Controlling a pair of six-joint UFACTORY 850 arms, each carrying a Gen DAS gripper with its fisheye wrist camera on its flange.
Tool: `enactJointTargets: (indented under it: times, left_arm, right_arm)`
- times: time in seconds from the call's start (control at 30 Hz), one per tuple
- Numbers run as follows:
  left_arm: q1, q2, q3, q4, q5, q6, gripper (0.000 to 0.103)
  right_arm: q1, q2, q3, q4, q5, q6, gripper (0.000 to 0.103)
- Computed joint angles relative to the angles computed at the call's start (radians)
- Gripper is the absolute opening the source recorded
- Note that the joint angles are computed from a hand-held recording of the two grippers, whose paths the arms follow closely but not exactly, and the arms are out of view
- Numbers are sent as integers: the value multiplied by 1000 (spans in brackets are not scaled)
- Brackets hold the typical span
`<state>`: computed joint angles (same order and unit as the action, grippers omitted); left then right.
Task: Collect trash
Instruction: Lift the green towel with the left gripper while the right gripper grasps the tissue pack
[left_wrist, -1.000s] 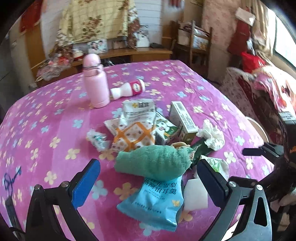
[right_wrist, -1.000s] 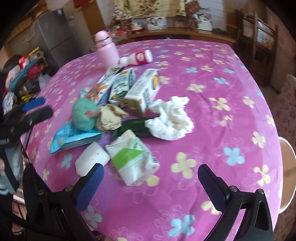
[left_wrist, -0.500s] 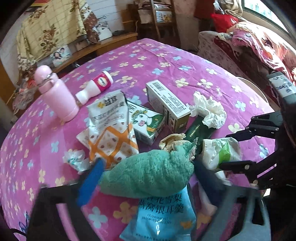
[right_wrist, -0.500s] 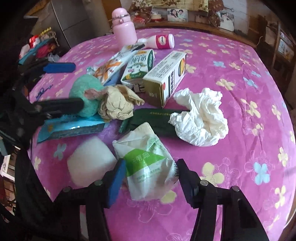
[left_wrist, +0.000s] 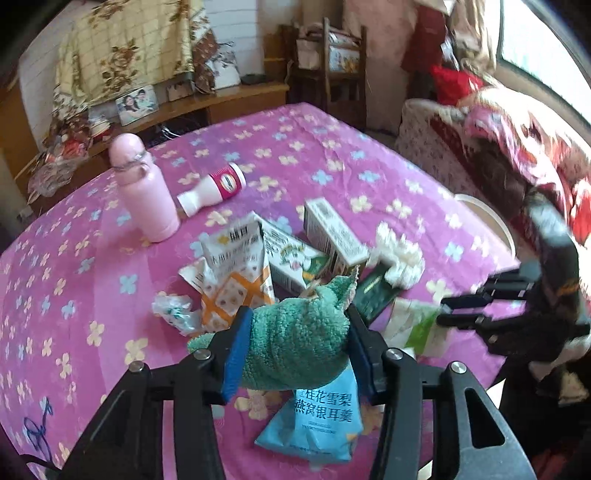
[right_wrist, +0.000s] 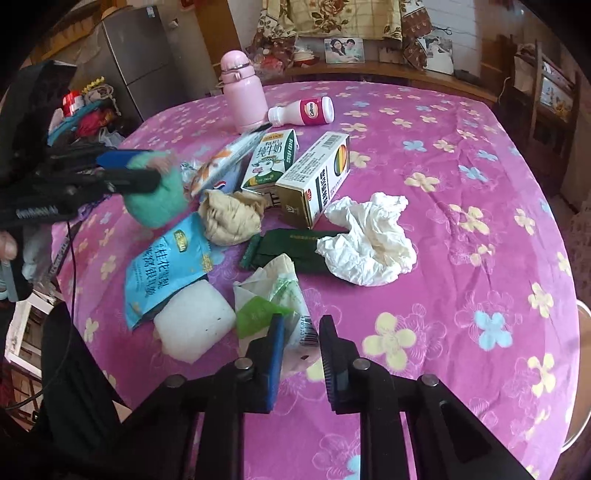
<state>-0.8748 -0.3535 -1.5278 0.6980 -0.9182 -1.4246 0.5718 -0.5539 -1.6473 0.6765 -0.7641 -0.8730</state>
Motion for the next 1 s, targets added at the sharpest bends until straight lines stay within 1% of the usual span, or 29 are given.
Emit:
enactJointTargets:
  times: [0.13, 0.2, 0.3, 0.4, 0.43, 0.5, 0.53, 0.57, 0.6, 0.73, 0.83, 0.87, 0.97, 1.0]
  left_arm:
    - [-5, 27, 8, 12, 23, -58, 51]
    - [-8, 30, 4, 9, 28, -80, 51]
    - [-14, 28, 6, 15, 56, -102, 51]
    - [-13, 19, 5, 3, 83, -119, 51]
    - [-13, 16, 4, 2, 91, -121, 51]
    - [-14, 7, -3, 3, 94, -124, 51]
    - [-15, 3, -9, 2, 92, -120, 51]
    - [-17, 0, -13, 3, 89, -116, 51]
    - [-18, 0, -14, 1, 89, -114, 51]
    - [-19, -5, -22, -5, 92, -104, 51]
    - [-21, -10, -29, -6, 86, -99, 51]
    - [-21, -14, -35, -10, 87, -94, 51]
    - [-20, -23, -48, -14, 91, -89, 51]
    - [-19, -26, -53, -15, 93, -85, 51]
  right_arm:
    - [-2, 19, 21, -23, 15, 21, 19]
    - [-11, 19, 21, -35, 10, 41, 19]
    - [-20, 20, 20, -59, 4, 70, 21]
    - [-21, 11, 4, -49, -43, 36, 21]
    - [-17, 3, -6, -53, -62, 29, 24]
    - [-7, -22, -30, -72, -106, 35, 39]
    - [-2, -32, -36, -63, -120, 25, 64]
    - [-1, -31, -28, -47, -117, 7, 74]
    - [3, -29, -20, -41, -106, -7, 74]
    - [30, -18, -2, -109, -22, 16, 74]
    - [34, -10, 0, -124, 5, 6, 74]
    - [34, -16, -11, -135, 4, 5, 74]
    - [34, -60, -65, -181, -55, -3, 74]
    - [37, -63, -66, -193, -51, -20, 75]
